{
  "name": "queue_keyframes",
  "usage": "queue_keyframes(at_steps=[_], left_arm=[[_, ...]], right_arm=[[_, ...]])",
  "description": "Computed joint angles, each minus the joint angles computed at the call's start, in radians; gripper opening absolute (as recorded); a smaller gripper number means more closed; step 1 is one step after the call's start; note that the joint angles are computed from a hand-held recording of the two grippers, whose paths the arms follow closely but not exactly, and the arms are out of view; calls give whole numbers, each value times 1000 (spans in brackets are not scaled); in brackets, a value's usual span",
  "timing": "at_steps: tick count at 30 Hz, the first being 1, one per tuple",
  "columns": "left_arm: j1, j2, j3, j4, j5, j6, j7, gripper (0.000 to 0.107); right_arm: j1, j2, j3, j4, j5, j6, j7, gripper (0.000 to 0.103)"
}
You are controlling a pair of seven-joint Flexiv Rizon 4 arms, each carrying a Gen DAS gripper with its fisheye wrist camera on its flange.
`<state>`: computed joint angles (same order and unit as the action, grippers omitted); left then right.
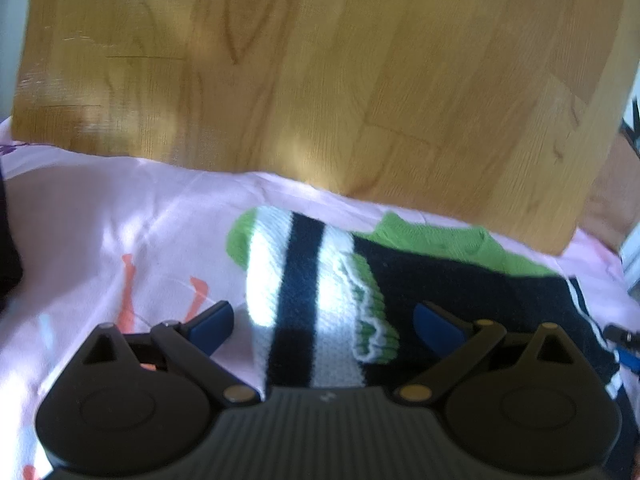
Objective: Fold small clothes
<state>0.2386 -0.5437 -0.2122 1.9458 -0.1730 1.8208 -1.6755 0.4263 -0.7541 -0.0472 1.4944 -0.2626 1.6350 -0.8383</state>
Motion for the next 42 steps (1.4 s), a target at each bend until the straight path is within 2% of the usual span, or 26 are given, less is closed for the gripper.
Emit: queue_keyframes(at_steps=[2, 5, 7, 17, 20, 28, 42], left_arm=[[-3, 2, 10, 17, -5, 66, -30, 100], [-57, 0, 81, 32, -20, 170, -82, 100], [-43, 0, 76, 40, 4, 211, -121, 100], [20, -20, 27, 10, 171, 267, -190, 100], [71, -25, -23, 1, 252, 267, -211, 100], [107, -28, -73, -18, 345, 219, -182, 100], [121, -27, -107, -9, 286, 147, -119, 100]], right_arm=[[-4, -1, 5, -2, 2, 1, -1, 73], [-9, -3, 11, -4, 6, 4, -2, 73], [-11, -3, 14, -4, 6, 5, -4, 73], [-13, -5, 18, -7, 9, 4, -8, 73], [-13, -5, 18, -7, 10, 4, -8, 73], [-13, -5, 17, -7, 11, 5, -9, 73], [-10, -5, 14, -6, 12, 7, -7, 73]])
